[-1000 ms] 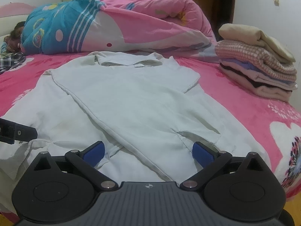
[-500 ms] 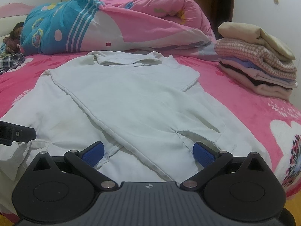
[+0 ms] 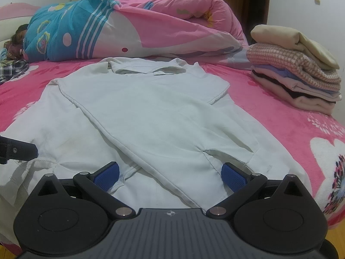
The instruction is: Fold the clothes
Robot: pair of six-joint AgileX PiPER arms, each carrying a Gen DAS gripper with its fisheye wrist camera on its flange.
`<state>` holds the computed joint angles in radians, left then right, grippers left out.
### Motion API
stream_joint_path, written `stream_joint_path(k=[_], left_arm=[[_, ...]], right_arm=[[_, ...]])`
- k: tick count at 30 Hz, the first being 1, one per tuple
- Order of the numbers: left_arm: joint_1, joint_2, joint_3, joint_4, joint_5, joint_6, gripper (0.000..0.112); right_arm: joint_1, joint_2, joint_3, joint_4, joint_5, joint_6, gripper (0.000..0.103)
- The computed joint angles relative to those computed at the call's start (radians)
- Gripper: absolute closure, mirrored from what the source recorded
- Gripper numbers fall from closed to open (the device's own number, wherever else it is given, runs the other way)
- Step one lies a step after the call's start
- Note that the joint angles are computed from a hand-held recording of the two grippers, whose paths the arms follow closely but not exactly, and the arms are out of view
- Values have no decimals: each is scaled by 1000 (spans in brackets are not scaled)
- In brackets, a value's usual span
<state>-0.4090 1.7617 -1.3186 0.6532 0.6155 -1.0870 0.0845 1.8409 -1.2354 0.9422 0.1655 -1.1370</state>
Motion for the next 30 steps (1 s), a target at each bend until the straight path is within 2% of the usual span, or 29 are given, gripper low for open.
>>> stream_joint_path(k=[8, 11, 17, 21, 24, 26, 30], left_arm=[[6, -87, 101, -3, -87, 23, 9], [15, -134, 171, -2, -145, 37, 9], [77, -234, 340, -87, -320, 105, 9], [92, -278, 401, -97, -356, 135, 12], [102, -305, 445, -141, -396, 182, 18], [108, -313, 464, -172, -415, 203, 32], [128, -323, 490, -233, -442, 222, 40]], right_arm=[[0, 1, -1, -11, 0, 8, 0], [1, 2, -8, -62, 6, 58, 0], [2, 5, -22, -149, 18, 144, 0], [-2, 7, -28, -150, 30, 141, 0], [-7, 11, -34, -135, 43, 123, 0], [-8, 13, -39, -135, 49, 121, 0], [-10, 14, -40, -116, 55, 98, 0]])
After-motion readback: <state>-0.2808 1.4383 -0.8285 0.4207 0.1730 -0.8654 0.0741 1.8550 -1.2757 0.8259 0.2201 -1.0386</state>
